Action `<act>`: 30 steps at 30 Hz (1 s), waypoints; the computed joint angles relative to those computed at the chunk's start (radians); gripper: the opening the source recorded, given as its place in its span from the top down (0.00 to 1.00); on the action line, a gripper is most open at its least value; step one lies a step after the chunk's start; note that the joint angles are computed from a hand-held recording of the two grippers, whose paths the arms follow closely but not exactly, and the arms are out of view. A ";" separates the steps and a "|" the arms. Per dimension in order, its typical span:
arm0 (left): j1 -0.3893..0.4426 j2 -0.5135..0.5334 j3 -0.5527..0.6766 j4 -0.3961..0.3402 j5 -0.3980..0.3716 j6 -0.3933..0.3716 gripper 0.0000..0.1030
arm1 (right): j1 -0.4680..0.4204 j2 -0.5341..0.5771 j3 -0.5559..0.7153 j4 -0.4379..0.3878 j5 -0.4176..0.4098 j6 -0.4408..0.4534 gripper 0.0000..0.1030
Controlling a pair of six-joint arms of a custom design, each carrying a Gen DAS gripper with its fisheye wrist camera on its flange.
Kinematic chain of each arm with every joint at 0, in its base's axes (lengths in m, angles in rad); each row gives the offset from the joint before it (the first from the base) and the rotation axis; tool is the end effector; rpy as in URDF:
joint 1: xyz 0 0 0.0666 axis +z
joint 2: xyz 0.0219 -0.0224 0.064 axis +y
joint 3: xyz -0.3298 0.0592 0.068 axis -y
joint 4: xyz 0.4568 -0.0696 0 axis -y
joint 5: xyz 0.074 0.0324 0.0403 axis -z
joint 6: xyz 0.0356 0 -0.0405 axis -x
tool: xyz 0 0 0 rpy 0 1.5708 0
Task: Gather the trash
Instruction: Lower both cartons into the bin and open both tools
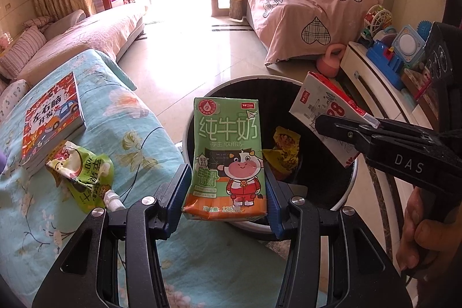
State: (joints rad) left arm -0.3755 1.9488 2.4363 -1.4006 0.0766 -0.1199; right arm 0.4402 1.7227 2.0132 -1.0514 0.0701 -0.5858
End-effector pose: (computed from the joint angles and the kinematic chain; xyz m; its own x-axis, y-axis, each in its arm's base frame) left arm 0.6289 -0.2513 0.5392 -0.6820 0.3971 -0.6141 0.4943 0.8692 0.0130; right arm 0.5946 0.2769 0.5015 -0.7295 0.2660 -0.6302 0.0289 0.9324 0.3601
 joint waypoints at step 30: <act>0.000 0.030 0.041 -0.027 0.009 -0.009 0.54 | -0.006 0.018 0.026 -0.023 0.000 0.009 0.70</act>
